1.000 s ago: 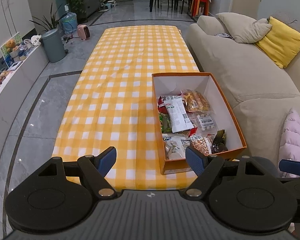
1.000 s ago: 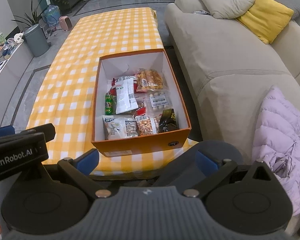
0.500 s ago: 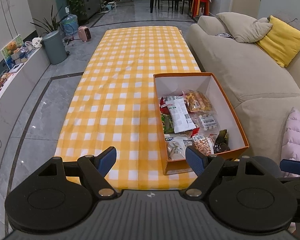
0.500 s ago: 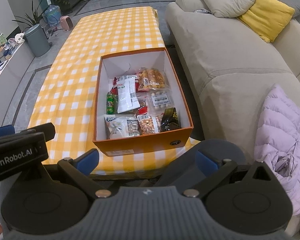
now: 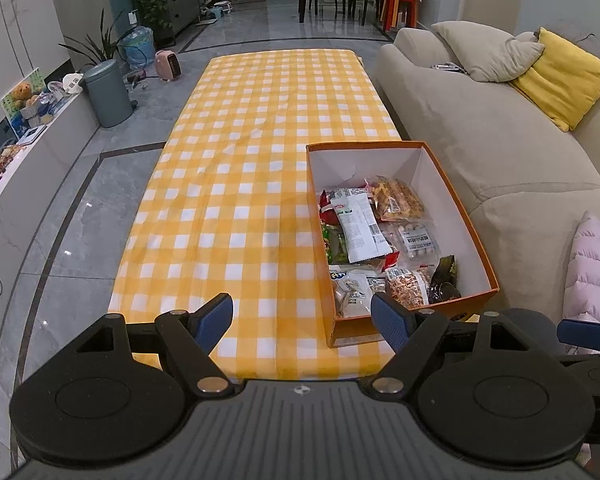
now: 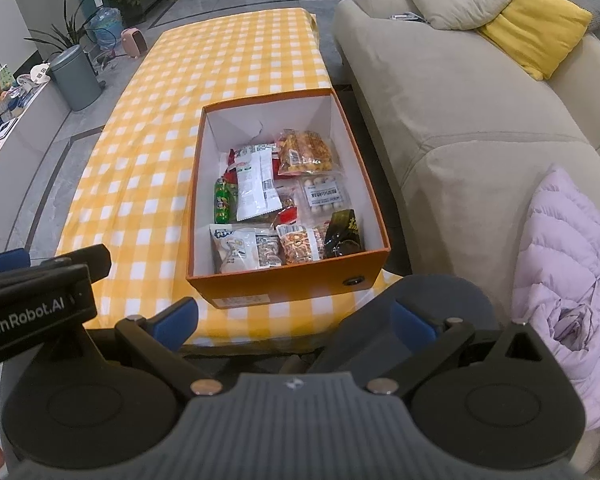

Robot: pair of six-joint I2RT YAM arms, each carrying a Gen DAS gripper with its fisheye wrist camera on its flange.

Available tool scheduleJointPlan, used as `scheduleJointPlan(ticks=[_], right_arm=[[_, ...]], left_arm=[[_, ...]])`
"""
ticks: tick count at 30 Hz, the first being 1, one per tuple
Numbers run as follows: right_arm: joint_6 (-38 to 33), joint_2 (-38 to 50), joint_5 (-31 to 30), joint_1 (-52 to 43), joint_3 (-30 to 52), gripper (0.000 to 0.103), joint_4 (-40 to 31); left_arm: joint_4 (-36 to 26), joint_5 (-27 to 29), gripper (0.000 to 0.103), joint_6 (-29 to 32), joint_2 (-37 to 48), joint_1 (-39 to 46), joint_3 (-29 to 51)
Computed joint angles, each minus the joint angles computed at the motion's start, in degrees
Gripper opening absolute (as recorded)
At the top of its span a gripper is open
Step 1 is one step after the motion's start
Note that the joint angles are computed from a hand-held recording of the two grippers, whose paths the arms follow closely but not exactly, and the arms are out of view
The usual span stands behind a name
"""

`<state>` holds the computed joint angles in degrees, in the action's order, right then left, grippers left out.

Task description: Organize snacks

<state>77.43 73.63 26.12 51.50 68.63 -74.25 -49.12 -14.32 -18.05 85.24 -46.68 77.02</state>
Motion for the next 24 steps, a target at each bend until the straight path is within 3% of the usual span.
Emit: scheduleJointPlan(ticks=[24], right_arm=[[-0.4, -0.3, -0.3, -0.1, -0.7, 0.100, 1.0]], left_arm=[[0.4, 0.9, 0.092, 0.1, -0.3, 0.5, -1.2]])
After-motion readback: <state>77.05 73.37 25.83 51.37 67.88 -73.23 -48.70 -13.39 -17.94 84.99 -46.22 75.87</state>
